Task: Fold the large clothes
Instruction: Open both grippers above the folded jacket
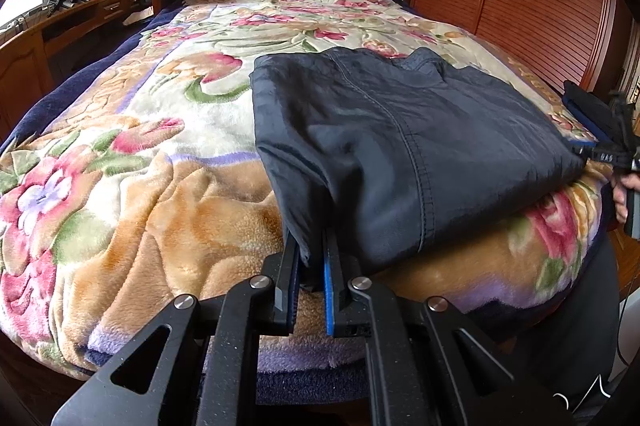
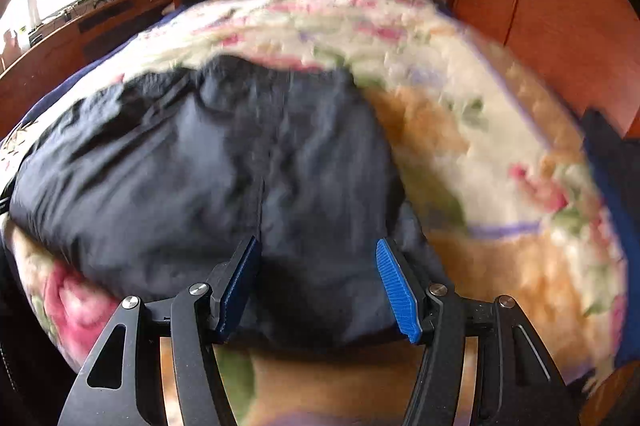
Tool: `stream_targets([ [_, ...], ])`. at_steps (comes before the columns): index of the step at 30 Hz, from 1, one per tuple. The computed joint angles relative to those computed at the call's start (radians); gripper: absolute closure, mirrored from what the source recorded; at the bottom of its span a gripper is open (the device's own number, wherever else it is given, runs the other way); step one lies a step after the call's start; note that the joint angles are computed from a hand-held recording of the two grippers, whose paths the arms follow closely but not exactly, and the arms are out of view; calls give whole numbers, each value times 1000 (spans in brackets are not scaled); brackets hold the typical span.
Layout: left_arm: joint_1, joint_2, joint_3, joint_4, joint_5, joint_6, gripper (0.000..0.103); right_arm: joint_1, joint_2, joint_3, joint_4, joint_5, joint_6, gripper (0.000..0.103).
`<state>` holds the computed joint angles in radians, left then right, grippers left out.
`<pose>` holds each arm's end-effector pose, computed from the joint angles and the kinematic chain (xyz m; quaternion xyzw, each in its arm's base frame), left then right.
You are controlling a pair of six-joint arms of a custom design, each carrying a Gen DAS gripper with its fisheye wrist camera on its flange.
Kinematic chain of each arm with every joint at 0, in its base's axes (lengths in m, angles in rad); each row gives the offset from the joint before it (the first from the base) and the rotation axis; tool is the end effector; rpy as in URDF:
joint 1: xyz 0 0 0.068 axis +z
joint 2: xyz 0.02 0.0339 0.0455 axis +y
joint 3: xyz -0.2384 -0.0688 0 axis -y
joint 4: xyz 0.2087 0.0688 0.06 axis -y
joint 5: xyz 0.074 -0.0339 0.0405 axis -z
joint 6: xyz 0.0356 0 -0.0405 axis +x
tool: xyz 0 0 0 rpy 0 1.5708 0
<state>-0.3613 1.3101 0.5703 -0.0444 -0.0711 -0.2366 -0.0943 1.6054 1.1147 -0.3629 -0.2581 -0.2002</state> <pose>0.2167 -0.0792 0.1701 0.0439 0.9221 -0.0814 0.3757 0.3113 -0.0203 0.2246 -0.0942 0.9249 0.0681 0.3620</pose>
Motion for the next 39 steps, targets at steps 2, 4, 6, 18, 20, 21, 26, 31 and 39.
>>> stream_targets([
  [2, 4, 4, -4, 7, 4, 3, 94, -25, 22, 14, -11, -55, 11, 41],
  [4, 3, 3, -3, 4, 1, 4, 94, -10, 2, 28, -36, -6, 14, 41],
  [6, 2, 4, -3, 2, -1, 4, 94, 29, -40, 19, -24, 84, 16, 41],
  [18, 6, 11, 1, -5, -5, 9, 92, 361, -135, -27, 70, 154, 98, 41],
  [20, 8, 12, 1, -4, -3, 9, 92, 404, -112, -31, 88, 152, 115, 41],
  [21, 11, 9, -1, -4, 1, 11, 92, 417, -100, -34, 97, 152, 120, 41],
  [26, 27, 8, -7, 3, 23, 20, 91, 450, -36, -99, 195, 183, 121, 41],
  [31, 41, -4, -3, -22, 44, 20, 89, 450, -44, -174, 303, 176, 118, 41],
  [39, 55, -67, -39, -58, 68, -55, 83, 446, -59, -320, 495, 171, 124, 40],
])
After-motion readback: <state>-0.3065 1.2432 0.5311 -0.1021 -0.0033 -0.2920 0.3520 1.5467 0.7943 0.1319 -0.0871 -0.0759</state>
